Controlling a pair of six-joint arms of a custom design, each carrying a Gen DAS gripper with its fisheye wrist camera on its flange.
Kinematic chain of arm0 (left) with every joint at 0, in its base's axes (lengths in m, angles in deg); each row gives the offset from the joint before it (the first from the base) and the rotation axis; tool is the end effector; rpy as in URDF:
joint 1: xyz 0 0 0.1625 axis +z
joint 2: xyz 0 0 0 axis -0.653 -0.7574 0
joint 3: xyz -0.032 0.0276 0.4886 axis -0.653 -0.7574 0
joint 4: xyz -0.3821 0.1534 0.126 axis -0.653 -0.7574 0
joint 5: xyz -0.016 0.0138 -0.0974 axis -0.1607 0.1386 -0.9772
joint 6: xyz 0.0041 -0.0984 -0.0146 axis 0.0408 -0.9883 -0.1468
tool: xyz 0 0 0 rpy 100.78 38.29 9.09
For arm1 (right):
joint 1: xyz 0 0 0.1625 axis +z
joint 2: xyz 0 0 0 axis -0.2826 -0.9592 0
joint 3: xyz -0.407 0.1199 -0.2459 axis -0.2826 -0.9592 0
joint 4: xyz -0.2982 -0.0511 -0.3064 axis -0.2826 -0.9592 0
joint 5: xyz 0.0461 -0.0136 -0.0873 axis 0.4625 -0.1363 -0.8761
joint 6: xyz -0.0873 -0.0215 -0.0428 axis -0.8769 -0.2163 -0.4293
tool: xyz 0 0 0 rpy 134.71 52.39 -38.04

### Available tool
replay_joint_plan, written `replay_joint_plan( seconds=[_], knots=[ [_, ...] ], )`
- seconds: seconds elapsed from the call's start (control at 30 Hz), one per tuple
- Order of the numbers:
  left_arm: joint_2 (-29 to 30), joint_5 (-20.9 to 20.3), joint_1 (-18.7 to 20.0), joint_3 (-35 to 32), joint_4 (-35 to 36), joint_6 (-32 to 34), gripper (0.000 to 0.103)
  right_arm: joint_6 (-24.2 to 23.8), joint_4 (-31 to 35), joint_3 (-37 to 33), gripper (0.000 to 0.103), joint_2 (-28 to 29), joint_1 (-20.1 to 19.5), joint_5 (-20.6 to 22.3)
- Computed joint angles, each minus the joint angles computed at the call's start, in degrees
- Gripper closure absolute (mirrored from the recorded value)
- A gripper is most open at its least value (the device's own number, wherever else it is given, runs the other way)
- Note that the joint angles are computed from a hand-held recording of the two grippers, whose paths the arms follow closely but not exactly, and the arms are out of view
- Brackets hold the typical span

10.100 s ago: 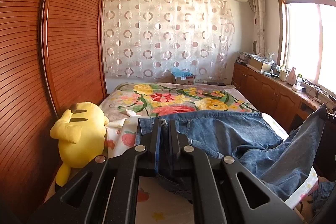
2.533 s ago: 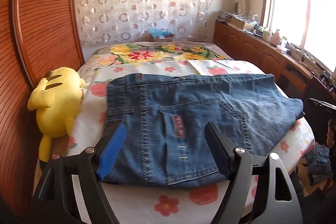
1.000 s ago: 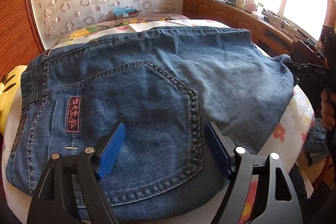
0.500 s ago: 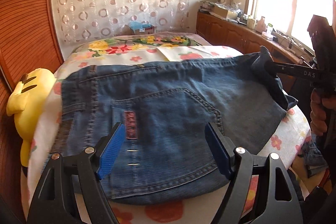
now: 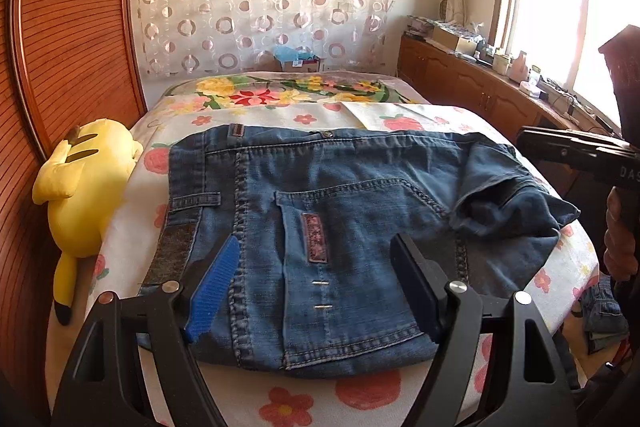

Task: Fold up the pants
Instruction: 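Move the right tool to the jeans leg hem and close on it, then lift the leg hem with the right tool and fold it over the jeans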

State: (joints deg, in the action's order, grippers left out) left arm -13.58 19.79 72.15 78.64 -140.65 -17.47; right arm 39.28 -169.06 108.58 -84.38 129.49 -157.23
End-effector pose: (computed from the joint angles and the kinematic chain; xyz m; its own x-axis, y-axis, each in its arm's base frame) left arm -0.1418 -0.3492 0.3030 -0.7510 -0.1354 -0.6463 0.4438 0.6211 -0.6459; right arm 0.3281 -0.4489 0.1244 -0.5444 -0.7782 0.3132 -0.8326 0.4557 -0.3149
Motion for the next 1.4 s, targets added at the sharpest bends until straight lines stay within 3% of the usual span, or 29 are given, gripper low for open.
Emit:
replay_joint_plan(
  seconds=[0.23, 0.47, 0.67, 0.8, 0.93, 1.1, 1.23, 1.27, 1.3, 1.4],
  knots=[
    [6.85, -2.65, 1.6, -0.53, -13.16, 9.74, 0.024, 0.55, -5.24, 2.44, 0.061, -2.47, -0.64, -4.13],
    [15.12, -7.58, 4.74, -2.2, -29.06, 21.85, 0.024, 2.43, -5.81, 2.35, 0.062, -2.44, -3.03, -7.88],
    [19.5, -10.9, 7.29, -4.91, -32.79, 25.89, 0.028, 4.19, -4.22, 0.56, 0.062, -0.62, -3.47, -9.48],
    [21.57, -15.39, 9.87, -6.52, -35.2, 27.76, 0.029, 4.78, -1.05, -1.11, 0.061, -0.6, -3.85, -9.88],
    [23.3, -17.21, 11.19, -7.5, -33.13, 26.81, 0.033, 5.18, 1.98, -2.51, 0.062, -0.04, -3.22, -11.35],
    [24.15, -18.18, 11.09, -7.26, -33.19, 26.61, 0.046, 5.69, 3.72, -3.33, 0.062, -0.11, -3.34, -11.05],
    [24.09, -18.82, 10.8, -6.99, -34.1, 27.15, 0.065, 6.43, 5.01, -3.48, 0.063, -0.49, -3.96, -9.7],
    [24.11, -19.04, 10.77, -6.9, -34.24, 27.42, 0.068, 6.06, 5.44, -3.85, 0.069, -0.29, -4.84, -8.93],
    [24.32, -19.42, 10.71, -6.84, -34.53, 27.89, 0.069, 6.28, 6.27, -4.14, 0.082, -0.11, -5.08, -8.24],
    [24.38, -19.44, 10.03, -6.51, -33.87, 28.31, 0.081, 5.9, 6.96, -4.45, 0.094, -0.02, -5.71, -6.87]
  ],
)
